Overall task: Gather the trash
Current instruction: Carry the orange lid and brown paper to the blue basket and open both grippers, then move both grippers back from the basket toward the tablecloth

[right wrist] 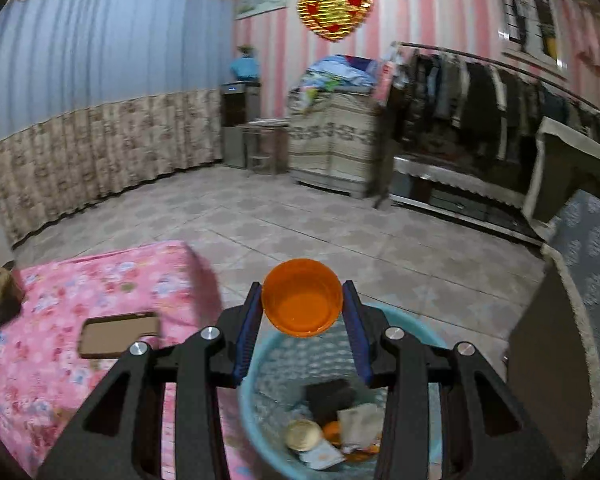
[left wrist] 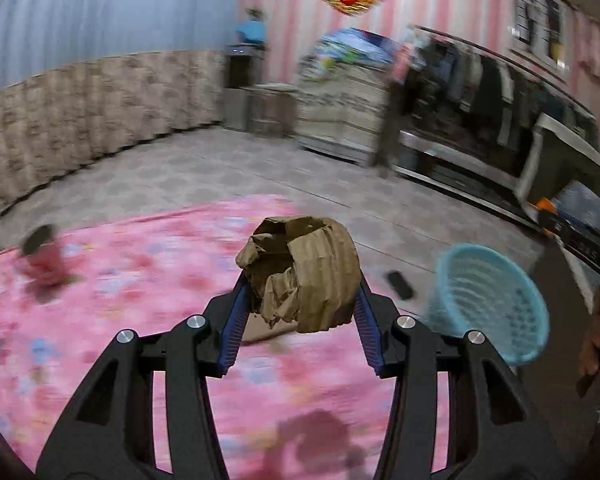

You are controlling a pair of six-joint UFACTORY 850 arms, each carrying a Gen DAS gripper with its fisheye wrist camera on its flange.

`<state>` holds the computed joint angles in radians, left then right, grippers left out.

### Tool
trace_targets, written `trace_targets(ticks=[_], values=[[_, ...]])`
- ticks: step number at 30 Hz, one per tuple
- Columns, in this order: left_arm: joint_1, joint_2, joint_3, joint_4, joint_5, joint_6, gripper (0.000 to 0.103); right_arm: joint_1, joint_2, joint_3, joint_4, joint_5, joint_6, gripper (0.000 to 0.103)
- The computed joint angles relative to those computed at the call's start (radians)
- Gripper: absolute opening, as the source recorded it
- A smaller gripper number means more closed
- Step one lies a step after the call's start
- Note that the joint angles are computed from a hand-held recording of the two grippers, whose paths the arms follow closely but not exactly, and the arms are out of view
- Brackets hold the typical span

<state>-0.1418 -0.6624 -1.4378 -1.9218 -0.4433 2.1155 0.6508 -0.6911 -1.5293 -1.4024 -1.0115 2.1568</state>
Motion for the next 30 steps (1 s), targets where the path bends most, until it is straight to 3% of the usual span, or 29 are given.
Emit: trace_targets(ticks=[6, 11, 17, 21, 30], values=[[-0.134, -0.067, -0.090, 0.163, -0.041, -0.140, 0.049, -0.010, 0.075, 0.105, 0.009, -0.012, 0.028, 0.040], [-0.227, -0.148, -0.198, 0.368, 0.009, -0.336, 0.049, -0.046, 0.086, 0.146, 0.064, 0.019, 0.012, 0.040], [-0.264, -0.224, -0.307, 0.608, -0.017, -0.581, 0.054, -0.062, 0.110, 0.189, 0.033, 0.052, 0.088, 0.040], [-0.284, -0.229, -0.306, 0.611, 0.012, -0.568, 0.063, -0.056, 0.113, 0.200, 0.021, 0.033, 0.137, 0.062], [-0.255, -0.194, -0.266, 0.541, 0.026, -0.513, 0.063, -0.043, 0.115, 0.209, 0.010, 0.004, 0.194, 0.063]])
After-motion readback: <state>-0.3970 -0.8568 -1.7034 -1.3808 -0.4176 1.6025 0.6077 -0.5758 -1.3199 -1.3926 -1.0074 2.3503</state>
